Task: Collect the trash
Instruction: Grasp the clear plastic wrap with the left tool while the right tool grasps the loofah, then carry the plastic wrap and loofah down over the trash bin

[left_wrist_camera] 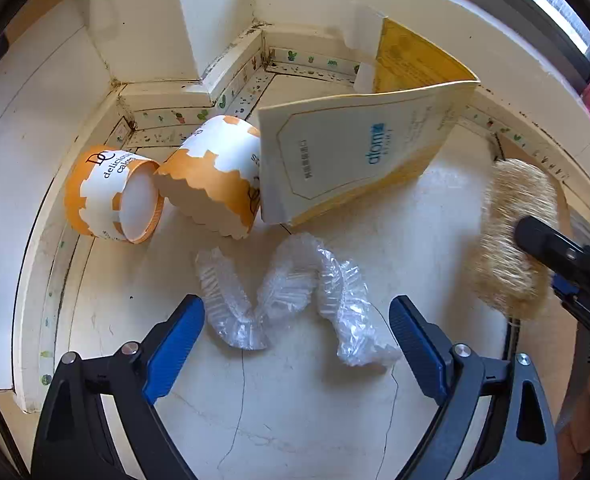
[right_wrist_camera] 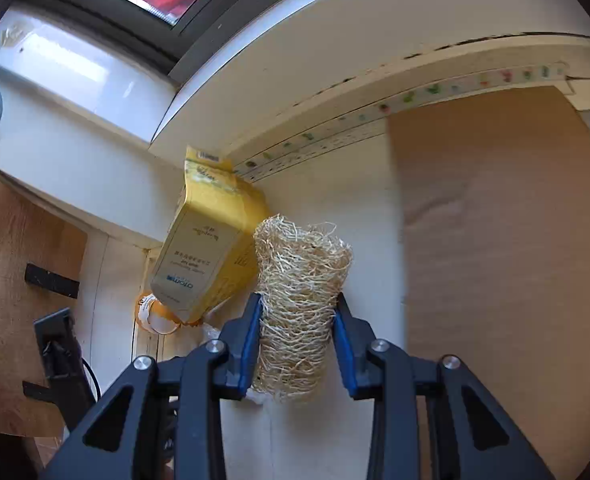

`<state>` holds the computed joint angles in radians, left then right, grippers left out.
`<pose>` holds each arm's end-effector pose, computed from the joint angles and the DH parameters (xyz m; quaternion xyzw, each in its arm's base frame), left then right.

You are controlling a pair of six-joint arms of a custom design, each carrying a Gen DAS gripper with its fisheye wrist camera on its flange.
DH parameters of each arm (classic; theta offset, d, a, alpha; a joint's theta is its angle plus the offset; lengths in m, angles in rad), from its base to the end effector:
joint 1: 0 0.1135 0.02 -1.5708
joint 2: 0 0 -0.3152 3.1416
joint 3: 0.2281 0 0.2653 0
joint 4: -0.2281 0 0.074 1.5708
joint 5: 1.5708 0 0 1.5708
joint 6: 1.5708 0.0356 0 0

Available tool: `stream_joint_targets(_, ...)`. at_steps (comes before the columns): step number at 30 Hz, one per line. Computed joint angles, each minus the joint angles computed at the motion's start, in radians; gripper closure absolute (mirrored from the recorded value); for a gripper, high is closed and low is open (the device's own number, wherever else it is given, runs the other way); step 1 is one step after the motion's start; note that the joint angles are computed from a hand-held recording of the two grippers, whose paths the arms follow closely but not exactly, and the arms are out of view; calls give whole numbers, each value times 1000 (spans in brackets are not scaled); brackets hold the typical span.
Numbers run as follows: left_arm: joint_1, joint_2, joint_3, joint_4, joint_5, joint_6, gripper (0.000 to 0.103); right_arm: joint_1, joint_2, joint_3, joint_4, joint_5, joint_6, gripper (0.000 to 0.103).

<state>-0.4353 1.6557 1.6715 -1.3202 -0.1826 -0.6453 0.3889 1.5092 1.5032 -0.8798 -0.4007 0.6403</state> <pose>0.3046 -0.1345 0.3865 -0.1155 0.9803 0.0095 0.1599 0.2973 0.1368 0.4038 0.0494 0.9242 0.3252 0.1942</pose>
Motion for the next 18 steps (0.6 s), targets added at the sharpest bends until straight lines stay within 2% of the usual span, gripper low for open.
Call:
stream_joint_targets(1,0,8,2,0,3,-1,19,-9,-15,-14,-4,0,4,70)
stream_joint_targets(3,0,25,10,-8,4,-10,36,-30,-32,-23,-18,-13,-2,70)
stream_joint_targets(5,-11,51,31,-28,-24,-16,44,-45,-40,-25,-25,-19,-8,70)
stream_joint_targets(7,-28,67,55,-50,-42,-29,60,-49,-41,-18,-28,-27,-4,70)
stream_joint_targets(9,-30,68,61,-54,-35,-32,90,-50,-52,-22,-36,-29,-10,70)
stream_joint_targets(12,-36,49,56,-50,-6,-49,94,-48,-76,-44,-43,-38,-7,70)
stream_joint_targets(18,-111,-35,34,-67,-34,-119,95,-27,-163,-84,-75,-44,1,70)
